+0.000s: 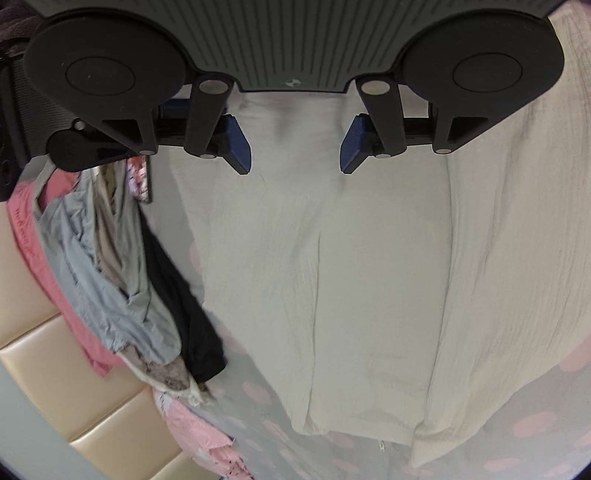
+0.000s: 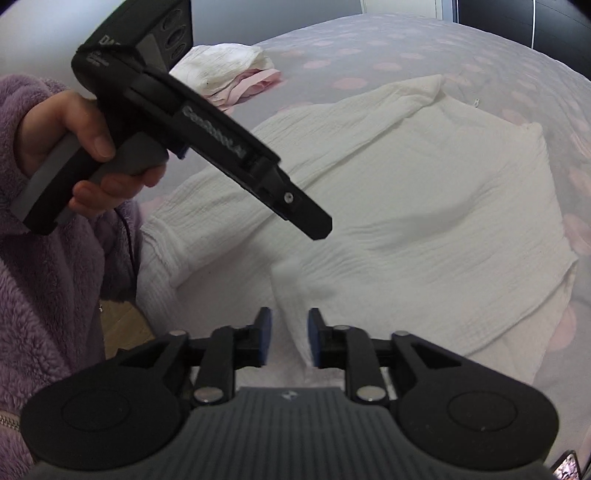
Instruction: Fold clothes
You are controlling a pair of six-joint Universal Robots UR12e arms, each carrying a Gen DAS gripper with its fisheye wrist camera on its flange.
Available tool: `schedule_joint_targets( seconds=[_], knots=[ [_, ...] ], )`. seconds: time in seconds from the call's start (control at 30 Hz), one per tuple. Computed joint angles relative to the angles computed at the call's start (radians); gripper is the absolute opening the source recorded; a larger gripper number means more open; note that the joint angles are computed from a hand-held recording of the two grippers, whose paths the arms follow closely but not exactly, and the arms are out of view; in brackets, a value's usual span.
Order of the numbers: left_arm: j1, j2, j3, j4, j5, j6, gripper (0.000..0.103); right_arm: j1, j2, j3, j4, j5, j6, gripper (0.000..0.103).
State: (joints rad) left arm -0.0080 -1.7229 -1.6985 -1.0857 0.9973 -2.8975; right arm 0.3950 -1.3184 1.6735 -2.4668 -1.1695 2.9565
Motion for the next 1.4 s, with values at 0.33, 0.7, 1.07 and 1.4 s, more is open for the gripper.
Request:
schedule_joint_targets(
  seconds=[0.33,0.7,1.07,1.4],
  knots=[
    [-0.021,-0.009,-0.019,-0.037,0.098,0.056,0.051,-0.006,-0.002,0.026,0.062,-0.1,0.321,0.035],
    [-0.047,-0.028,-0.023,-0.026,0.143,0.161,0.009,-0.036,0.029,0.052,0.011,-0.021,0.625,0.008],
    [-0.007,0.006,0.001,-0.147,-0.117,0.11,0.007,-0.085,-0.097,0.077,0.029,-0.066,0.654,0.006],
    [-0.046,0.022,-0.03,-0.152,-0.203,0.072,0.007,-0.11,-0.183,0.124,0.095,-0.142,0.648,0.006]
  ],
)
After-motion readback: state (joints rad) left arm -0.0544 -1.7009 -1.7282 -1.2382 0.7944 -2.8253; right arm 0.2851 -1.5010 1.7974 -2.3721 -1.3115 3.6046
